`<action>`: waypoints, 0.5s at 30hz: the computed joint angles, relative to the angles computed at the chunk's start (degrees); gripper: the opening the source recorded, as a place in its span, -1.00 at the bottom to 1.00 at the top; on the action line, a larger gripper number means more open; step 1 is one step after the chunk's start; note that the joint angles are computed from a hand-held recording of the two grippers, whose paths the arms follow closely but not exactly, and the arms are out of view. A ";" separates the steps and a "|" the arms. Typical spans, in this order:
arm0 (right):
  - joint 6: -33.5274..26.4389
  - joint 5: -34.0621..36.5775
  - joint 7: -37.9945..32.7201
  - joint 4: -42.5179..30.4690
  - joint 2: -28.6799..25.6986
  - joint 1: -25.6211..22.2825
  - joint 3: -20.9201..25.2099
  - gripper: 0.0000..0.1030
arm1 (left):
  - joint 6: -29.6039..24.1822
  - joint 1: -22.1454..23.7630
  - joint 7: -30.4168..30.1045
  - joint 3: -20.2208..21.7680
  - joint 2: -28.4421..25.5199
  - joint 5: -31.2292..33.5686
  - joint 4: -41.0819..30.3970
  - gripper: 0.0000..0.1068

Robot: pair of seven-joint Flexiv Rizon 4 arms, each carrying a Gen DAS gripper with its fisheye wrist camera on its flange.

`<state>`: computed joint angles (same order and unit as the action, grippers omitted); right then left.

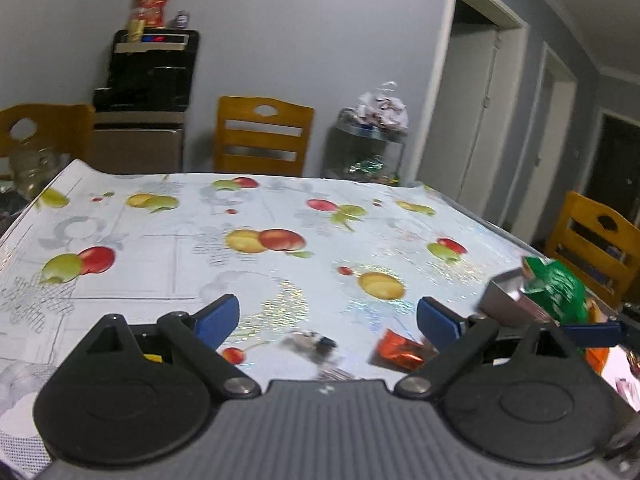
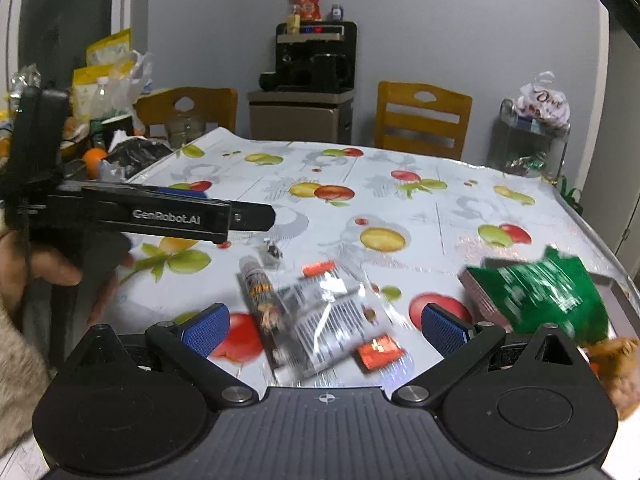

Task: Organize snacks
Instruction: 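Move both open tools over the remaining loose snacks on the table, then grasp the clear printed snack packets with the right tool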

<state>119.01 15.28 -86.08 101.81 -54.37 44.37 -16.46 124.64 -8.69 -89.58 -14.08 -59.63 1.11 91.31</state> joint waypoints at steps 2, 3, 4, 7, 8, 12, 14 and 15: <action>-1.70 1.79 0.36 -2.67 -2.23 2.31 -2.93 1.00 | -0.23 -0.58 0.08 0.82 0.12 -1.29 0.04 0.80; -2.78 2.71 0.96 -4.00 -3.41 3.39 -4.47 1.00 | -0.36 -0.70 0.04 0.99 0.16 -1.75 0.08 0.80; -3.28 2.98 1.70 -5.02 -4.29 3.71 -5.22 1.00 | -0.63 -0.61 -0.07 0.92 0.19 -2.00 0.11 0.80; -5.39 3.65 4.94 -7.73 -6.46 4.06 -6.90 1.00 | -1.59 -0.37 -0.28 0.75 0.24 -2.38 0.16 0.80; -6.05 3.44 6.34 -8.47 -6.91 3.71 -6.95 1.00 | -1.90 -0.33 -0.34 0.72 0.23 -2.56 0.13 0.80; -7.89 0.78 10.39 -9.66 -7.79 2.41 -6.67 0.99 | -2.53 0.11 -0.51 0.29 0.07 -2.28 0.01 0.80; -8.23 -0.56 11.83 -9.59 -8.23 2.46 -7.10 0.95 | -2.60 0.17 -0.54 0.21 -0.01 -2.17 -0.12 0.80; -7.95 -1.78 12.39 -9.51 -8.02 1.43 -5.99 0.89 | -2.58 0.09 -0.53 0.29 0.01 -2.24 -0.08 0.80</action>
